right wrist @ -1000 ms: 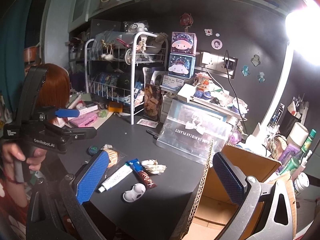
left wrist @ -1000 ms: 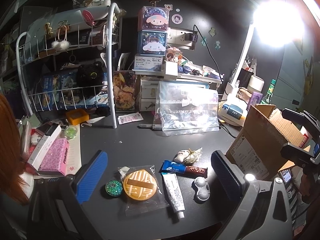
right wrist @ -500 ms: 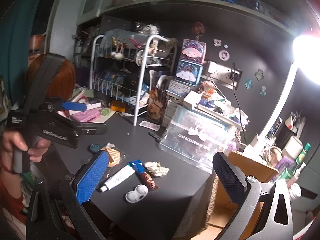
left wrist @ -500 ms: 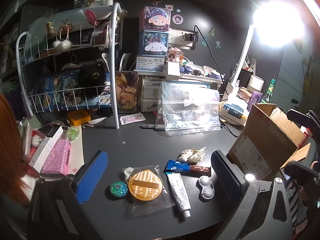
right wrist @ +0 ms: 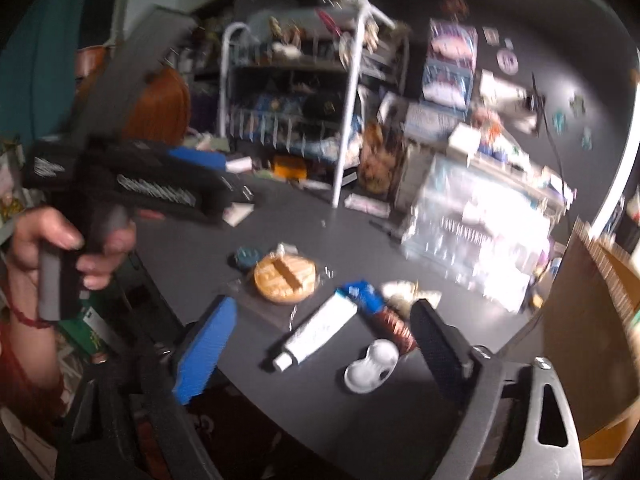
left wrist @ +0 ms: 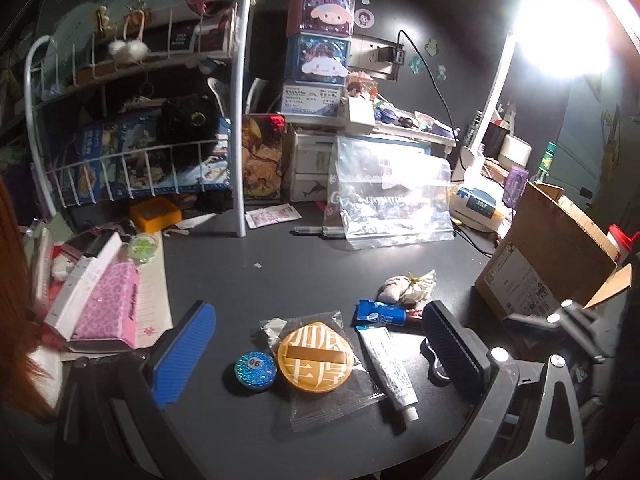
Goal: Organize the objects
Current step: 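Move the right gripper toward the white cat-shaped earbud case, then close the right gripper on the white earbud case and lift it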
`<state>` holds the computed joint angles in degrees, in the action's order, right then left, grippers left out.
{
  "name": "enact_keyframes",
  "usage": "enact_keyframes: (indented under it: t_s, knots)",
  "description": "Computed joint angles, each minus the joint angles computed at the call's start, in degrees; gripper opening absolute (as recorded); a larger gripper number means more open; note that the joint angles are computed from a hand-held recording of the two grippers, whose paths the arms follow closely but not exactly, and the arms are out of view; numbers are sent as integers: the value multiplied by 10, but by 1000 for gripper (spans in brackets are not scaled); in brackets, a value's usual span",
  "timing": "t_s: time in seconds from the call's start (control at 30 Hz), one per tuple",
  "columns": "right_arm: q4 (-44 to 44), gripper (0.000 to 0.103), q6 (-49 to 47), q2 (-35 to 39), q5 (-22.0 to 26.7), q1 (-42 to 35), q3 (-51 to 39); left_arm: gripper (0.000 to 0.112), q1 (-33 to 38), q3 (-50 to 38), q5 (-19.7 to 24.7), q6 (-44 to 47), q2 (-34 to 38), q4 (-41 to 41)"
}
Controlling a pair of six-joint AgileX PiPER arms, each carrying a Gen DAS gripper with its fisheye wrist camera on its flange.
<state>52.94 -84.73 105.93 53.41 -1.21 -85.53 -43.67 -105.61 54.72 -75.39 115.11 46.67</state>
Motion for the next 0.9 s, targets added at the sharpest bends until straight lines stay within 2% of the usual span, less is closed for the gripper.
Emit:
enact_keyframes:
  t_s: [0.03, 0.1, 0.17, 0.27, 0.37, 0.43, 0.57, 0.63, 0.8, 0.9]
  knots:
    - [-8, 75, 13, 11, -5, 1, -5, 103, 5, 14, -18, -3, -4, -2]
    - [-21, 65, 38, 33, -33, 2, -4, 103, 11, 34, -46, -15, -6, 3]
    - [-34, 61, 63, 52, -53, 4, -6, 103, 17, 45, -64, -22, -3, 4]
    - [-50, 60, 102, 77, -52, 4, -21, 103, 21, 62, -85, -42, 0, 22]
    - [-57, 59, 119, 91, -71, 12, -26, 103, 17, 76, -100, -54, 1, 55]
    - [-57, 52, 127, 97, -83, 15, -28, 103, 16, 70, -98, -45, 6, 55]
    - [-50, 40, 119, 101, -121, 22, -23, 103, 26, 82, -138, -30, -1, 32]
    - [-47, 34, 110, 103, -127, 22, -23, 103, 30, 71, -145, 9, 4, 2]
    - [-48, 30, 93, 106, -122, 16, -28, 103, 52, 54, -200, 151, 8, -134]
    - [-44, 30, 81, 110, -102, 8, -36, 102, 56, 13, -185, 244, 29, -215]
